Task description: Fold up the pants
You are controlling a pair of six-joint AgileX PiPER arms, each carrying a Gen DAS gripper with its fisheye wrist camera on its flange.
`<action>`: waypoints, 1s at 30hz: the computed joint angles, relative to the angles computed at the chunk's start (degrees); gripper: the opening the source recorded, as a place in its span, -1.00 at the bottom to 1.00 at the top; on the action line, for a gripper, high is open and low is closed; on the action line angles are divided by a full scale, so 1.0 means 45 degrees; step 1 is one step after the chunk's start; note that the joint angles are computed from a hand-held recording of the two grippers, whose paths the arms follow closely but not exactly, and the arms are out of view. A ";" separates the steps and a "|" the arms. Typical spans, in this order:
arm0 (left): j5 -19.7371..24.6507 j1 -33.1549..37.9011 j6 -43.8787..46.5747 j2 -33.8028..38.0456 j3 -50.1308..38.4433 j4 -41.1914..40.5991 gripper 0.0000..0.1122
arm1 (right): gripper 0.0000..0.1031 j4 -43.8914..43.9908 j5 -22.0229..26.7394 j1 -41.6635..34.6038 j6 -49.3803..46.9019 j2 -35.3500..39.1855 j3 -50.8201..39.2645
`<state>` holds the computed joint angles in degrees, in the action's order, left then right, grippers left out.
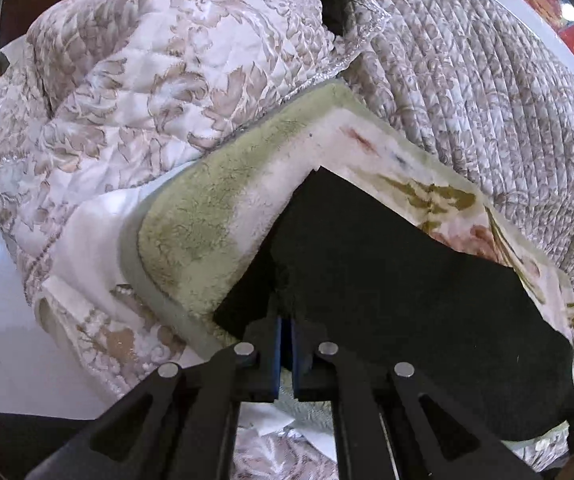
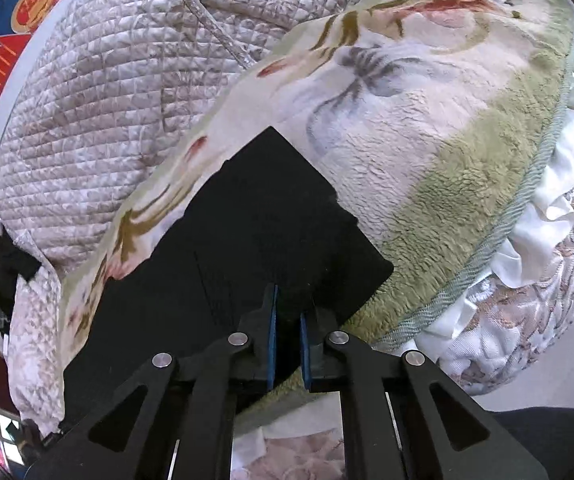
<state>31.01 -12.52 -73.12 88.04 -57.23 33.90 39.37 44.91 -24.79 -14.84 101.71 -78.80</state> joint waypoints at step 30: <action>0.3005 -0.2278 0.9310 0.8024 -1.2554 -0.6014 -0.40 | -0.54 -0.3812 0.0931 0.4462 -0.0826 0.3853 -0.6547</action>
<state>44.54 -22.77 -31.22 124.15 -113.72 6.83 22.22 49.09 -4.71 -18.55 119.04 -108.26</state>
